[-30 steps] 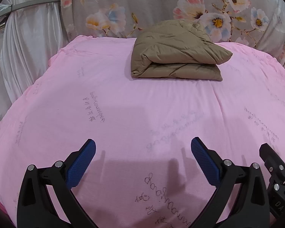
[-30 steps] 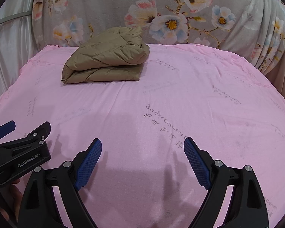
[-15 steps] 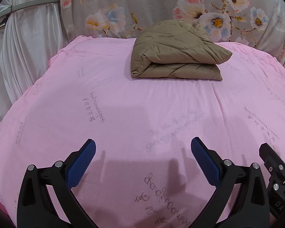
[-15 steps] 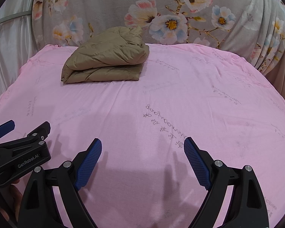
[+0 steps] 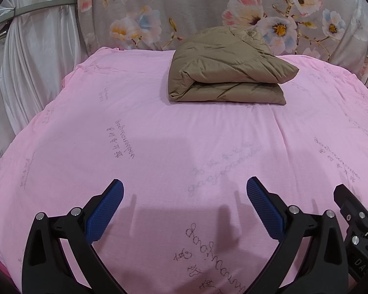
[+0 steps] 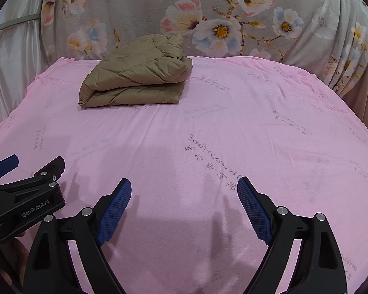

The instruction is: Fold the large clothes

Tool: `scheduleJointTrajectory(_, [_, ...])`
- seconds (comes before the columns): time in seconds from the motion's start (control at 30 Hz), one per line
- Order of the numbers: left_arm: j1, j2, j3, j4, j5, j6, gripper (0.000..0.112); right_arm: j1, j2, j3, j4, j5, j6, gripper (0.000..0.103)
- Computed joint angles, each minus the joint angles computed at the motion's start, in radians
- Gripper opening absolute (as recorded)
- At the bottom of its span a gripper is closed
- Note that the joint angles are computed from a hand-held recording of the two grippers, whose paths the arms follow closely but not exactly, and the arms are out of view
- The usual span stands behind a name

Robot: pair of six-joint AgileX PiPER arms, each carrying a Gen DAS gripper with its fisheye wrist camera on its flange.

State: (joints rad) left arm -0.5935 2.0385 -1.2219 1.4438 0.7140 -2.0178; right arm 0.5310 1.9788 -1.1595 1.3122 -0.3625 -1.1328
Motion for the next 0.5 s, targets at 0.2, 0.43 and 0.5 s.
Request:
scheduleJointTrajectory(0.2, [0.001,-0.001,0.001,0.002,-0.002,-0.001,0.098,0.0,-0.001,0.0,0.003,0.001,-0.004,0.086])
scheduleJointTrajectory(0.43, [0.0,0.0,0.0,0.002,-0.001,-0.001,0.098,0.001,-0.002,0.0,0.009,0.0,-0.009,0.086])
scheduleJointTrajectory(0.5, [0.001,0.0,0.001,0.002,-0.001,-0.002,0.098,0.001,-0.002,0.0,0.007,-0.001,-0.006,0.086])
